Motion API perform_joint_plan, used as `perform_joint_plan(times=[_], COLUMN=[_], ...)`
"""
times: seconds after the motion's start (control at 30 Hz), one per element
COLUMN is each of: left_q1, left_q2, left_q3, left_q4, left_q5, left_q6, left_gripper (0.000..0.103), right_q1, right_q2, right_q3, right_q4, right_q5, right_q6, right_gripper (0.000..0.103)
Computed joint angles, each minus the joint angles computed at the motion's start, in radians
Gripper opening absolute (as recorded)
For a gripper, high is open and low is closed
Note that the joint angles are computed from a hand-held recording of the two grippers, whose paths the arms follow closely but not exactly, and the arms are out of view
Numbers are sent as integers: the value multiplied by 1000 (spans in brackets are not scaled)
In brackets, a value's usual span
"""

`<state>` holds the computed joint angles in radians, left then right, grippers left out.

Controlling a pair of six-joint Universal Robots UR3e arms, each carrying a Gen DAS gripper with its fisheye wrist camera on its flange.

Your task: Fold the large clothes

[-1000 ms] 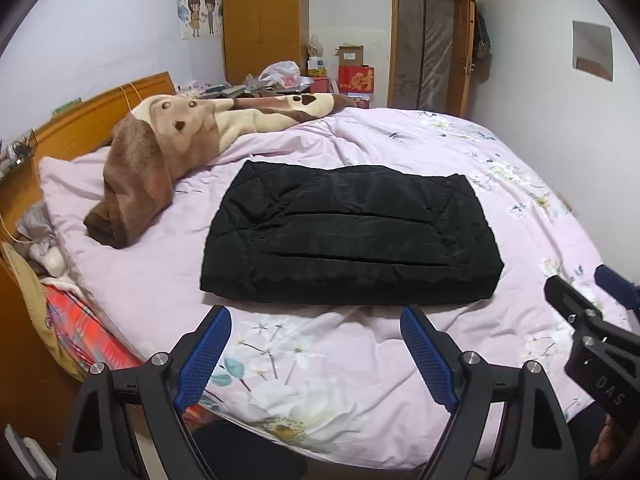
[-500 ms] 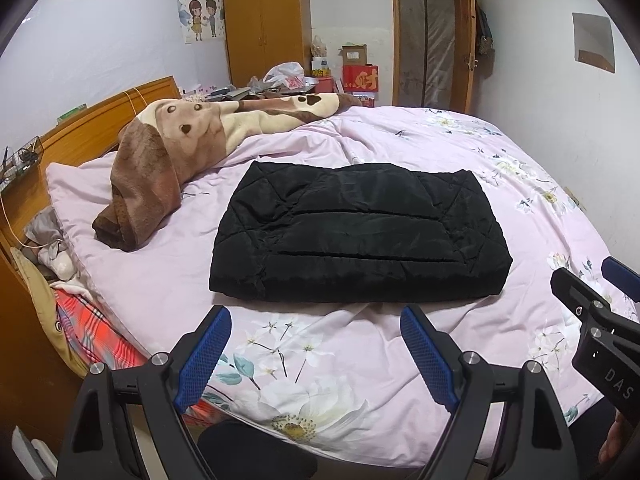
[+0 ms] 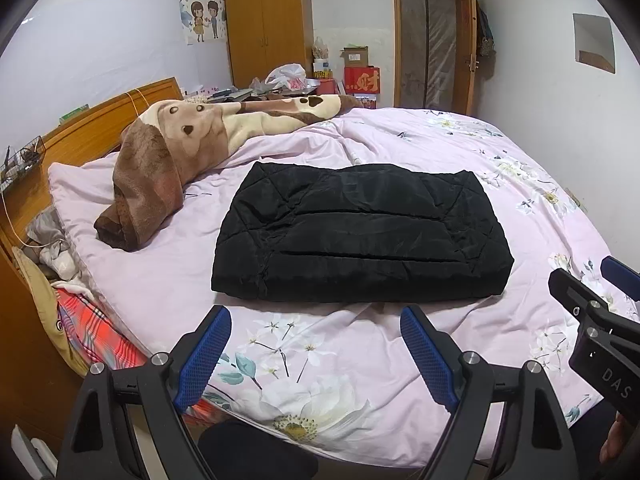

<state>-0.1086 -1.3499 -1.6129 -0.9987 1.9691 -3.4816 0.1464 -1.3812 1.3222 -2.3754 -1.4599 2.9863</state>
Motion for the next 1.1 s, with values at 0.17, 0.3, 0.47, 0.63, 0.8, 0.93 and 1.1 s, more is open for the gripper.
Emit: perform_joint_plan(times=[0.17, 0.3, 0.47, 0.63, 0.8, 0.93, 1.1], left_q1=[-9, -19, -25, -27, -20, -19, -14], left_q2=[-4, -7, -12, -10, -7, -7, -4], left_q3=[3, 9, 12, 13, 11, 7, -1], left_q4=[3, -3, -3, -8, -16, -11, -10], left_q5=[6, 14, 17, 19, 13, 12, 5], left_q6=[4, -4, -11, -17, -13, -10, -11], left_gripper=[86, 86, 86, 86, 86, 86, 86], right_q1=[-1, -2, -8, -8, -8, -9, -11], right_q2=[0, -1, -2, -1, -8, -6, -11], right_q3=[1, 4, 5, 3, 13, 12, 19], right_q4=[-1, -2, -1, -2, -3, -3, -3], right_q5=[-1, -1, 6, 6, 6, 6, 9], right_q6=[-3, -4, -8, -9, -8, -9, -11], right_gripper=[78, 78, 78, 78, 78, 78, 78])
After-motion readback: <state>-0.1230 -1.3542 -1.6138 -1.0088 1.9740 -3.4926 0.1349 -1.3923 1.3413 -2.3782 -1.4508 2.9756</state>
